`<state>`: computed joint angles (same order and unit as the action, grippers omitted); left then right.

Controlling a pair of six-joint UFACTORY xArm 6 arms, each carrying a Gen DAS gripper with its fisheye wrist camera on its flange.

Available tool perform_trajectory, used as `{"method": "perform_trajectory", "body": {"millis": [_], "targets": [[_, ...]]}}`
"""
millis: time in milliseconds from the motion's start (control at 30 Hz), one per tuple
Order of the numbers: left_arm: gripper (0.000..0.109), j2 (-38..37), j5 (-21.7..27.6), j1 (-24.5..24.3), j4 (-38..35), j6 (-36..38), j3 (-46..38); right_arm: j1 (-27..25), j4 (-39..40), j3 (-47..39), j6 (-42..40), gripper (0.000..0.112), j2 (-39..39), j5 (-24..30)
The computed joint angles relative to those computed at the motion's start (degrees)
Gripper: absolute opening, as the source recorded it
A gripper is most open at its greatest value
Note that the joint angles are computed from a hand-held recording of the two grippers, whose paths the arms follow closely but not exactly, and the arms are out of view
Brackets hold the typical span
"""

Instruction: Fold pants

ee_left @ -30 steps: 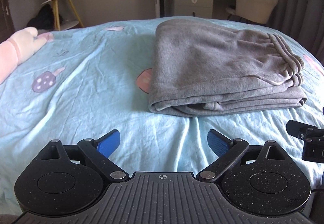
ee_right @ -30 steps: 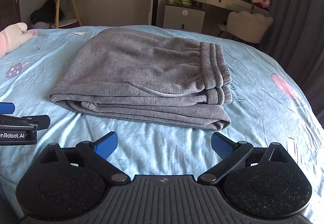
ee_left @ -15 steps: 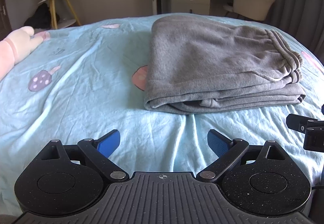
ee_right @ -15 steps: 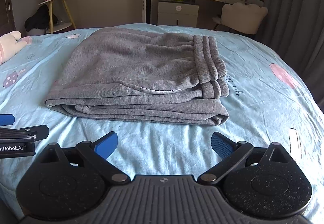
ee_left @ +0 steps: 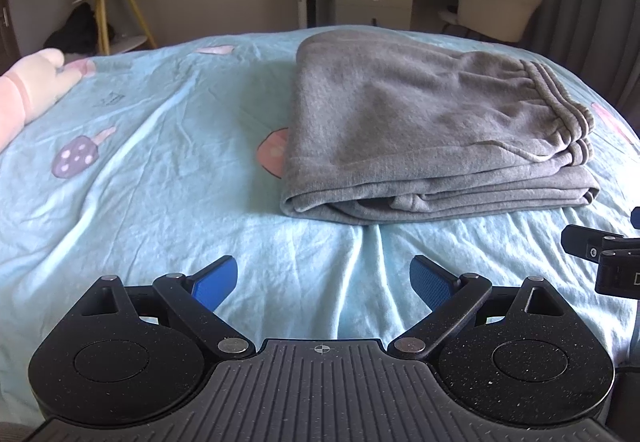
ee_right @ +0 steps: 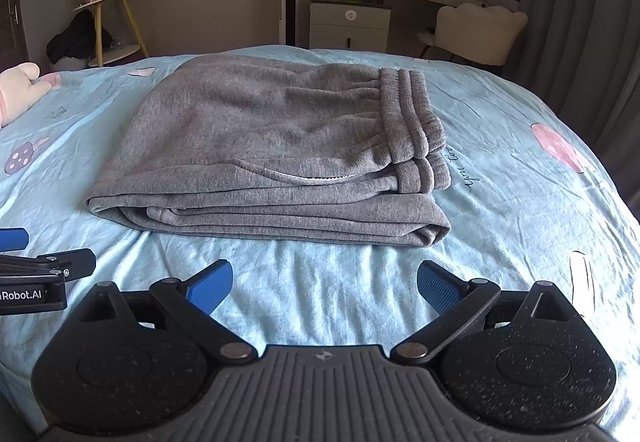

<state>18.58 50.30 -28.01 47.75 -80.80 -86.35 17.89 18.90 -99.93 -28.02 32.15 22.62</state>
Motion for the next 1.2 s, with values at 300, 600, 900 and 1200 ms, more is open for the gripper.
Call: {"method": "perform_trajectory", "body": {"millis": [300,600,900,1200], "targets": [[0.098,0.0,-0.3,0.0,-0.3,0.0,0.1,-0.1,0.4,-0.2,0.1,0.099,0.1,0.2],[0.098,0.0,-0.7,0.1,-0.3,-0.3,0.3,-0.1,0.3,-0.3,0.2,0.099,0.2,0.3],[0.098,-0.1,-0.8,0.2,-0.4,-0.2,0.4,-0.1,0.2,-0.3,0.6,0.099,0.2,0.3],[0.098,0.0,-0.8,0.2,-0.5,-0.3,0.3,-0.2,0.3,-0.3,0.8,0.099,0.1,0.3]]}}
